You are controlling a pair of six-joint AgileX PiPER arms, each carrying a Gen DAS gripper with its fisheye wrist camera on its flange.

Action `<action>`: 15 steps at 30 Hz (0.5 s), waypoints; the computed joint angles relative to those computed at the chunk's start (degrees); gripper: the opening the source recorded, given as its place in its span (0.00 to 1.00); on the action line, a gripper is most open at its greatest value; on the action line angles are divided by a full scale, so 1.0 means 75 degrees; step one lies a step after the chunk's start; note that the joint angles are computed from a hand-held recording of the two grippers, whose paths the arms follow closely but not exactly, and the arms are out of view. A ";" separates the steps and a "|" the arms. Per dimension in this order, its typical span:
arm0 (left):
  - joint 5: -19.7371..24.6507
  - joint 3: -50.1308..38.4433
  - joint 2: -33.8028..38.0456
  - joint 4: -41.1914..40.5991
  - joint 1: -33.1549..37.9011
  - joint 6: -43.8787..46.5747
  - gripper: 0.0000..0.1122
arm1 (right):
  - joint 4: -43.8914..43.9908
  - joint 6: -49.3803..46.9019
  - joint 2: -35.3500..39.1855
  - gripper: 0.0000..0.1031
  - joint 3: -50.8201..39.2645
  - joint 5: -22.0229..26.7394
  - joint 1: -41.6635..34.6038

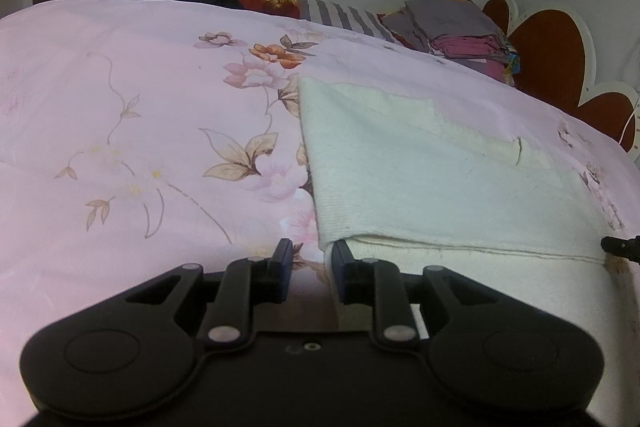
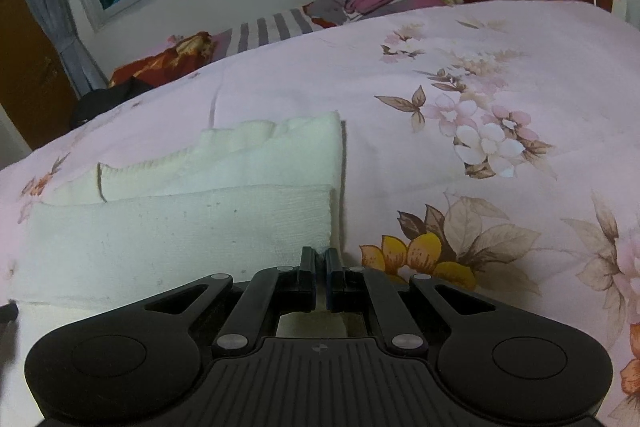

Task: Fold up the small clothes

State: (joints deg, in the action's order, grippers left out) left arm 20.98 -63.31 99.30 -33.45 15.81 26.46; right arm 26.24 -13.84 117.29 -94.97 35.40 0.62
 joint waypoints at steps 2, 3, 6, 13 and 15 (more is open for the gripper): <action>0.0348 -0.0140 -0.0120 0.0379 0.0080 -0.0460 0.26 | -0.0100 0.0142 -0.0017 0.03 -0.0067 0.0062 0.0001; 0.0233 -0.0055 -0.0359 0.0993 0.0009 -0.1148 0.30 | -0.0356 0.0509 -0.0213 0.03 0.0124 -0.0216 0.0026; -0.0346 0.0262 -0.0990 0.1497 -0.0282 -0.1485 0.32 | -0.0143 0.0572 -0.0664 0.03 0.0542 -0.0711 -0.0083; 0.0734 -0.0929 0.0459 0.0091 -0.0560 -0.0375 0.33 | -0.1037 0.0792 0.0264 0.03 -0.0657 0.0544 0.0512; 0.0669 -0.0965 0.0295 -0.0083 -0.0522 -0.0191 0.35 | -0.1319 0.0887 0.0273 0.03 -0.0924 0.0798 0.0576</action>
